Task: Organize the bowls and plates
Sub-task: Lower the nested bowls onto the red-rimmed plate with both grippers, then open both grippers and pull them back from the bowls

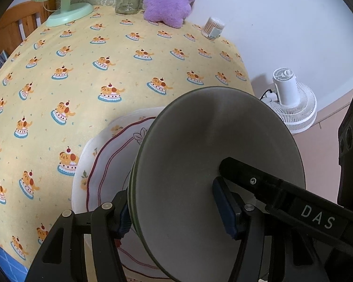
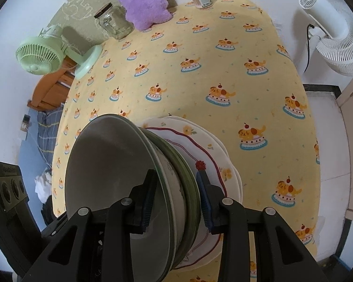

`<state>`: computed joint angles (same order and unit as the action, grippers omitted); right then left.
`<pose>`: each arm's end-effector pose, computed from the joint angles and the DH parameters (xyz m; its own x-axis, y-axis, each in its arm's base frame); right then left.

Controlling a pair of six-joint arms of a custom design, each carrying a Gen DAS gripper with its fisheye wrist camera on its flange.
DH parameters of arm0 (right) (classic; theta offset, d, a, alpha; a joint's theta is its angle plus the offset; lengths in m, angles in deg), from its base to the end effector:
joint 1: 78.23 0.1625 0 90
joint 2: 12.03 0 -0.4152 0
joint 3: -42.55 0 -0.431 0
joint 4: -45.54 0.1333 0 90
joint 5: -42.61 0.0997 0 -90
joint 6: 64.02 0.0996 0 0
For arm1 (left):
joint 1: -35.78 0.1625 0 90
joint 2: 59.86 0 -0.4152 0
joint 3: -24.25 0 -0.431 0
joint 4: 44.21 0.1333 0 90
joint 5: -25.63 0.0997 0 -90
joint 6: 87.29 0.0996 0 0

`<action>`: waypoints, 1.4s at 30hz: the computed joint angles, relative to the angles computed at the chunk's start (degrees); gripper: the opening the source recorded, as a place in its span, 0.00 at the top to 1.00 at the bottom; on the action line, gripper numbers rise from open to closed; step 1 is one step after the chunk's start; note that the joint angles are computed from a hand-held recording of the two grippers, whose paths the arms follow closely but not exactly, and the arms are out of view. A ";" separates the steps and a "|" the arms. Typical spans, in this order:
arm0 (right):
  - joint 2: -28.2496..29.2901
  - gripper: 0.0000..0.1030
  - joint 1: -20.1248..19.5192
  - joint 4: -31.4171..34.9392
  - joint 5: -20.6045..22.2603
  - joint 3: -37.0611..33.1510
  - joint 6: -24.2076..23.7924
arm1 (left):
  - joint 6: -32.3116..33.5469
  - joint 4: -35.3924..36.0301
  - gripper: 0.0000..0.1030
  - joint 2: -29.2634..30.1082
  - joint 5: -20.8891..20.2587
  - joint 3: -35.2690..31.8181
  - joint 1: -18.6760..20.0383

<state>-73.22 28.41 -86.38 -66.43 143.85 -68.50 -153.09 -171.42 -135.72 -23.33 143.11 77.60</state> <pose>0.2777 -0.5770 0.1577 -0.8835 -0.3348 0.3275 -0.3563 0.9343 -0.0060 -0.2463 -0.4870 0.1864 -0.8622 -0.3566 -0.3598 -0.1098 0.8249 -0.5545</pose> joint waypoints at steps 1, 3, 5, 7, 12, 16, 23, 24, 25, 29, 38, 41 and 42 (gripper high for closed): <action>-0.20 0.61 -0.28 -0.36 0.52 0.30 0.48 | -0.30 0.55 0.34 0.04 -0.01 -0.11 -0.06; -0.60 0.56 -0.66 -1.24 1.03 0.97 0.86 | -1.76 2.84 0.25 0.14 0.30 -0.52 -0.19; -0.74 0.52 -0.80 -1.08 0.75 1.24 1.08 | -2.99 5.04 0.23 0.14 0.53 -0.86 -0.40; -1.09 0.52 -1.01 -1.15 1.19 1.70 0.85 | -4.06 6.85 0.23 0.22 1.07 -1.14 -0.80; -2.14 0.50 -1.06 -2.44 0.72 3.07 0.83 | -6.61 11.40 0.23 0.31 2.60 -1.85 -2.07; -3.95 0.42 0.33 -6.64 -1.30 5.11 -0.66 | -7.48 13.33 0.23 -1.30 5.24 -1.16 -3.90; -5.67 0.40 5.12 -20.82 -8.43 10.07 -1.20 | -2.65 13.62 0.23 -6.74 9.52 1.26 -5.40; -5.61 0.40 6.08 -23.10 -10.07 10.77 -0.92 | -1.78 14.43 0.23 -7.70 10.28 1.42 -5.72; -5.45 0.40 7.52 -25.94 -12.37 11.65 -0.19 | -0.78 14.74 0.23 -8.67 11.09 1.76 -6.07; -4.33 0.38 11.78 -34.87 -17.23 14.14 0.06 | 1.49 17.08 0.15 -14.01 15.11 4.46 -8.30; -0.60 0.33 18.51 -48.40 -22.77 19.04 5.01 | -3.72 36.32 0.04 -27.05 22.40 10.25 -13.66; 0.62 0.32 20.02 -52.65 -22.96 20.73 2.63 | -10.18 44.69 0.04 -29.96 22.33 11.04 -15.22; 0.96 0.29 20.38 -53.97 -22.76 21.36 1.37 | -13.34 48.12 0.04 -31.08 22.67 11.58 -16.10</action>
<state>-72.26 48.79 -140.34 -89.19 165.21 -67.13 -166.43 -123.30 -166.80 -0.66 154.69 61.50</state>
